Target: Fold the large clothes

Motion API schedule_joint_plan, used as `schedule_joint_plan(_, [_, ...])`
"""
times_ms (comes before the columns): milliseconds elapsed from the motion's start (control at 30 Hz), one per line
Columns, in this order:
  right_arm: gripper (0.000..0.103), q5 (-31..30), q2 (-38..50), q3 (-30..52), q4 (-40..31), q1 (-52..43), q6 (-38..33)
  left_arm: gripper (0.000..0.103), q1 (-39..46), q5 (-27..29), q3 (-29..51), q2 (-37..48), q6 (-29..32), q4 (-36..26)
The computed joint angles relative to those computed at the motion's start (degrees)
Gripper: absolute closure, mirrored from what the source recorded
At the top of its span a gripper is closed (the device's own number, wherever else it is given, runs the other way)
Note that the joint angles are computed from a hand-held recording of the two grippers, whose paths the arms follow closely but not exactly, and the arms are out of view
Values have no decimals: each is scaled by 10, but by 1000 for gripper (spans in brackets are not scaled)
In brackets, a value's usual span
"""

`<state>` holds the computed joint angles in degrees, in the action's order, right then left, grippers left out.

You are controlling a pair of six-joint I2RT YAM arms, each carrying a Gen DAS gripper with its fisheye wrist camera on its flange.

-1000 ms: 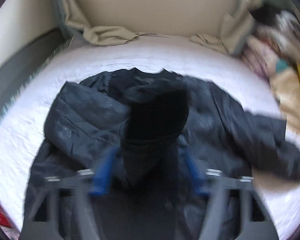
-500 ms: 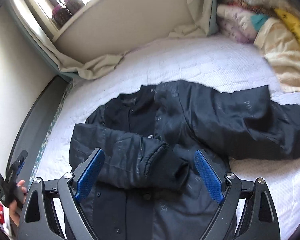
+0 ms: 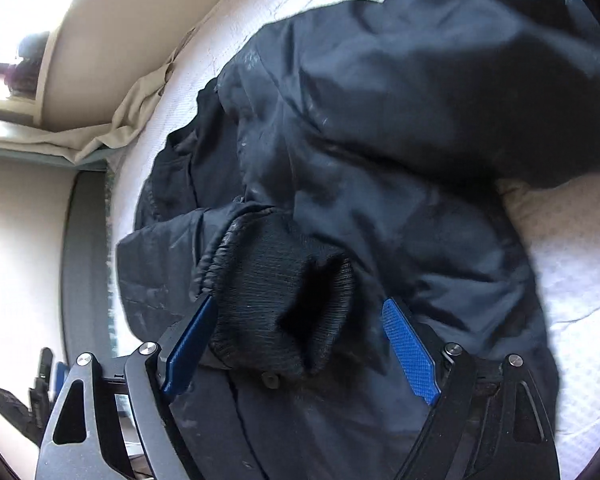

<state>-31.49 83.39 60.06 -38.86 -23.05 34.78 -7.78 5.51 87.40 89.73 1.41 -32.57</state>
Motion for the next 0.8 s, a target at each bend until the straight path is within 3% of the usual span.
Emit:
schedule_joint_plan(67, [23,-23,4,-12,32,3,13,1,2,1,8,6,-5,-7])
schedule_joint_plan(200, [63,-37,22,-7,68,24,9,1,14,16,20,12,-18,-18])
schedule_joint_plan(267, [74,-9,35,22,49,44,-9,1,19,24,25,13,-24,-22])
schedule_joint_plan(333, [96,30,40,61,21,63,-31,1,22,30,31,15,-27,-25])
schedule_joint_plan(600, [97,187,71,264,-2,116,-154,1,19,23,37,23,-27,-24])
schedule_joint_plan(800, [97,278,115,282,44,141,-231,1,-3,-10,52,49,-28,-30])
